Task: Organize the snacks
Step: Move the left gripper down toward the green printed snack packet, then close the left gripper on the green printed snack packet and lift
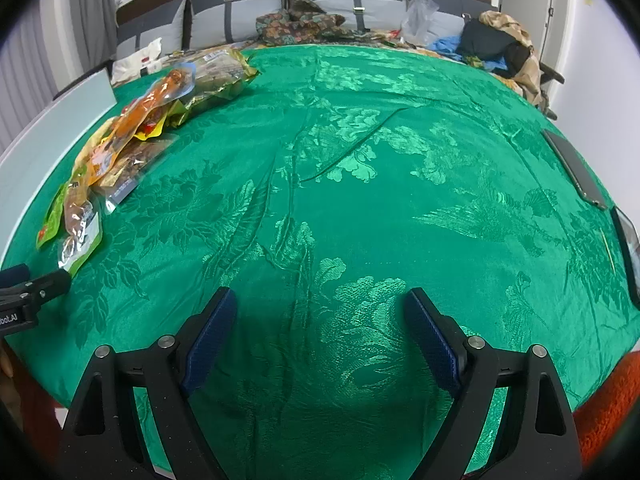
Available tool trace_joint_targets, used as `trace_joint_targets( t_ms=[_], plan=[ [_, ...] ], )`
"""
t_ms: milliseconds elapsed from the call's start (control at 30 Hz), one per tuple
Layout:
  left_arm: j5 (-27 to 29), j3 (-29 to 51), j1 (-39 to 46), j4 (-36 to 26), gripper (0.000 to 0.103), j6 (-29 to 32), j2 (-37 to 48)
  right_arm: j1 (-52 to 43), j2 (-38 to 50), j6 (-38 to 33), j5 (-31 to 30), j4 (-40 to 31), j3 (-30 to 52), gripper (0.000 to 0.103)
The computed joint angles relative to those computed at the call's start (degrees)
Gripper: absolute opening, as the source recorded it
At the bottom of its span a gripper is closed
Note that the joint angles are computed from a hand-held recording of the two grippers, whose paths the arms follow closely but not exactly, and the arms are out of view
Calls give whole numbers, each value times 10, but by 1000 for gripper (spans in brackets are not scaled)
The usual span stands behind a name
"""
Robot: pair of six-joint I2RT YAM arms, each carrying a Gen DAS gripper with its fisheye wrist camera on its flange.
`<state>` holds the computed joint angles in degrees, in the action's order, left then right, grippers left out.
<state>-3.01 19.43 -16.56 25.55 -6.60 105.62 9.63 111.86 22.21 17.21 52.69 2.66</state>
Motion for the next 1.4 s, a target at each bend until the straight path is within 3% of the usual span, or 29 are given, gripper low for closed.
trace_joint_targets(
  t_ms=[200,367,567,833,1067,1167,1233,1400],
  plan=[
    [24,17,19,-36,103,13,-6,-2,1,-2,-2,0,0,89],
    [124,20,123,-37,103,5,-17,1,2,-2,0,6,-3,89],
    [191,31,189,-42,103,16,-25,1,2,-2,1,8,-4,89],
    [184,162,173,-188,103,98,-2,1,3,-3,1,9,-3,89],
    [81,255,139,-223,102,65,81,0,-6,-5,-1,-3,-2,89],
    [124,253,190,-221,101,78,91,-3,-7,-11,-6,1,-5,89],
    [105,247,202,-222,101,106,87,-3,-2,-15,-7,11,-8,89],
    [126,256,192,-241,100,153,93,4,5,-1,3,11,-1,89]
  ],
)
